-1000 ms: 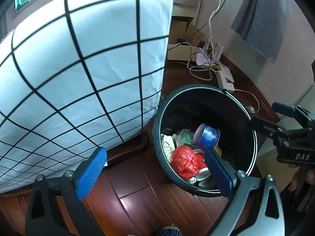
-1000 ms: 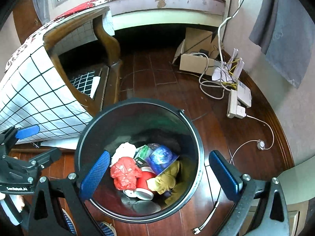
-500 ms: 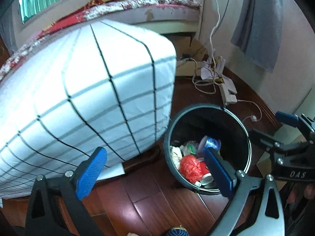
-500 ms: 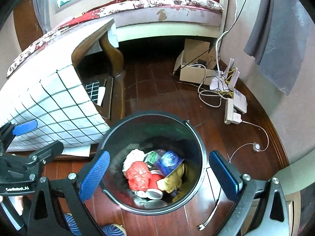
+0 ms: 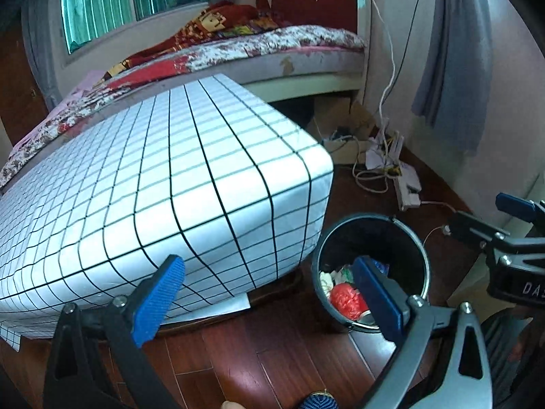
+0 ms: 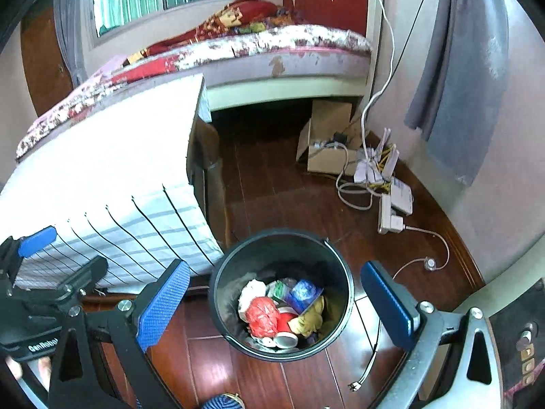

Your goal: Collect trash

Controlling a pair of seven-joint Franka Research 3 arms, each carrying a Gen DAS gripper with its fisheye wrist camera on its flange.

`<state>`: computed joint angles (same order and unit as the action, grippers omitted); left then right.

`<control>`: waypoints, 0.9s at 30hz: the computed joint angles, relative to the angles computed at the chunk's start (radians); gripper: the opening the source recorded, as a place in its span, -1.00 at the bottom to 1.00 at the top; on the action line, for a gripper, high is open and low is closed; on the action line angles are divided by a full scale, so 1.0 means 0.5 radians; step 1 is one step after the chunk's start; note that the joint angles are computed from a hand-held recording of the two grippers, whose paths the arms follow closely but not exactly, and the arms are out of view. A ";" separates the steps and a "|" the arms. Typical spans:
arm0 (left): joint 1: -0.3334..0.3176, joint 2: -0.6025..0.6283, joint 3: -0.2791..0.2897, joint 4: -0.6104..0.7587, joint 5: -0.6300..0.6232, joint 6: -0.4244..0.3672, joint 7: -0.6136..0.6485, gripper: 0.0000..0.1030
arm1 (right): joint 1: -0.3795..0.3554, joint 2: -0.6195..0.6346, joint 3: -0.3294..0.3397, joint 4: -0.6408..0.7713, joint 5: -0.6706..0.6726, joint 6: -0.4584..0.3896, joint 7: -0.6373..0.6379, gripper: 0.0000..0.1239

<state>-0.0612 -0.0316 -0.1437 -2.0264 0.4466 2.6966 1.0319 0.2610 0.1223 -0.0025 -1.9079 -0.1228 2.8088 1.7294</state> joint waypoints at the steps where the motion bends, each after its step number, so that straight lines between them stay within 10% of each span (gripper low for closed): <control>1: 0.000 -0.012 0.000 -0.004 0.011 0.003 -0.011 0.94 | 0.013 -0.023 -0.008 -0.009 -0.048 0.007 0.036 0.64; 27: 0.135 -0.599 -0.075 -0.314 0.192 0.112 -0.242 0.94 | -0.253 -0.619 0.339 -0.335 -0.813 0.137 0.603 0.64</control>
<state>0.0062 -0.3313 -0.1810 -2.1832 0.5428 2.7528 0.9110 0.1345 -0.1870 0.1672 -2.0752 -0.5293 2.8775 2.0307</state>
